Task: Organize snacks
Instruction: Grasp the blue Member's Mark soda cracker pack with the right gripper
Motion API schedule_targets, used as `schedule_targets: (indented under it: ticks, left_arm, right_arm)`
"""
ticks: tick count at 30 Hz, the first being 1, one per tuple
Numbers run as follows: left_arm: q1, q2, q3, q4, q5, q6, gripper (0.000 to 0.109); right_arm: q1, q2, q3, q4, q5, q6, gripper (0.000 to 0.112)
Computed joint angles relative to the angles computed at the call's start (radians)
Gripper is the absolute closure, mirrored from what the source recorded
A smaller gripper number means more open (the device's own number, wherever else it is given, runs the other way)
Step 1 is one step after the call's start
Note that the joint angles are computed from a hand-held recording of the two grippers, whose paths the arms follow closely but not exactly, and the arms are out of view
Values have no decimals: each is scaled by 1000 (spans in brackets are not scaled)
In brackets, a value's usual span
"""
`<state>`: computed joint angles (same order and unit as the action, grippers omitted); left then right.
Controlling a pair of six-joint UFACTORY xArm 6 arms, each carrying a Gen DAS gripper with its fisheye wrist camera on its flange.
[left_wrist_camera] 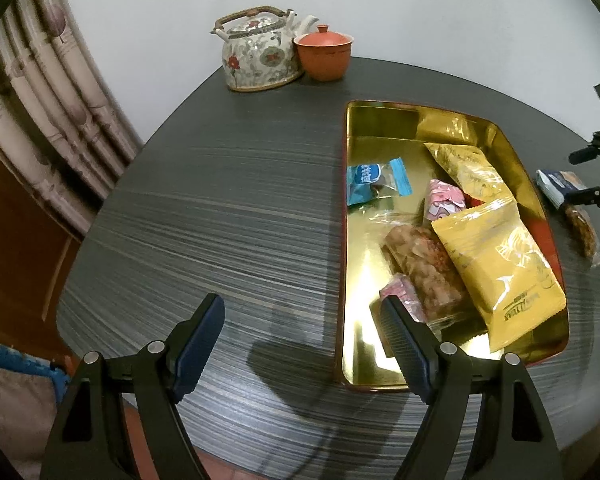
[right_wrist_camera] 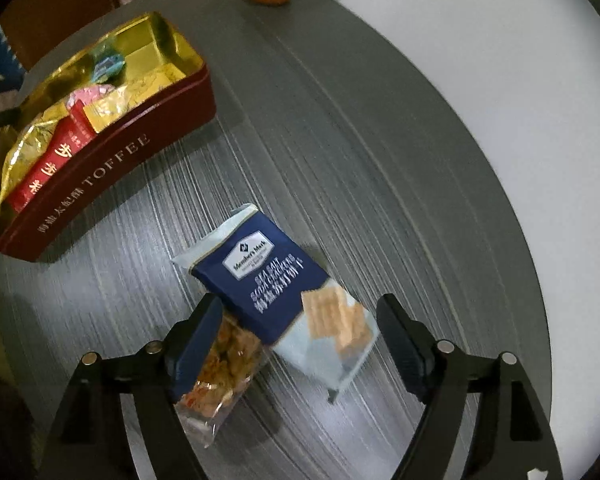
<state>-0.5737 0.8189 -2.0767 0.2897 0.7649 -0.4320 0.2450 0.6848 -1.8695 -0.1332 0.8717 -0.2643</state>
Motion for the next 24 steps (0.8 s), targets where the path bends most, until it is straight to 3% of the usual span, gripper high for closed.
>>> schedule_targets:
  ticks: [9,13,16,24]
  left_arm:
    - [8,14,-20,-4,19,-12,28]
    - [10,15,-22,-7,21,-16,28]
    - [11,17,-25,-8,24,-14,28]
    - [11,18,-25,-2,25,-16,28]
  right_arm:
    - [-22,201,-285,61,87,24,36]
    - [-34,238,-336,74,81,47,37]
    - [-44,234,-330,101,69,59,47]
    - [-72,126,-157,143,-23,80,52]
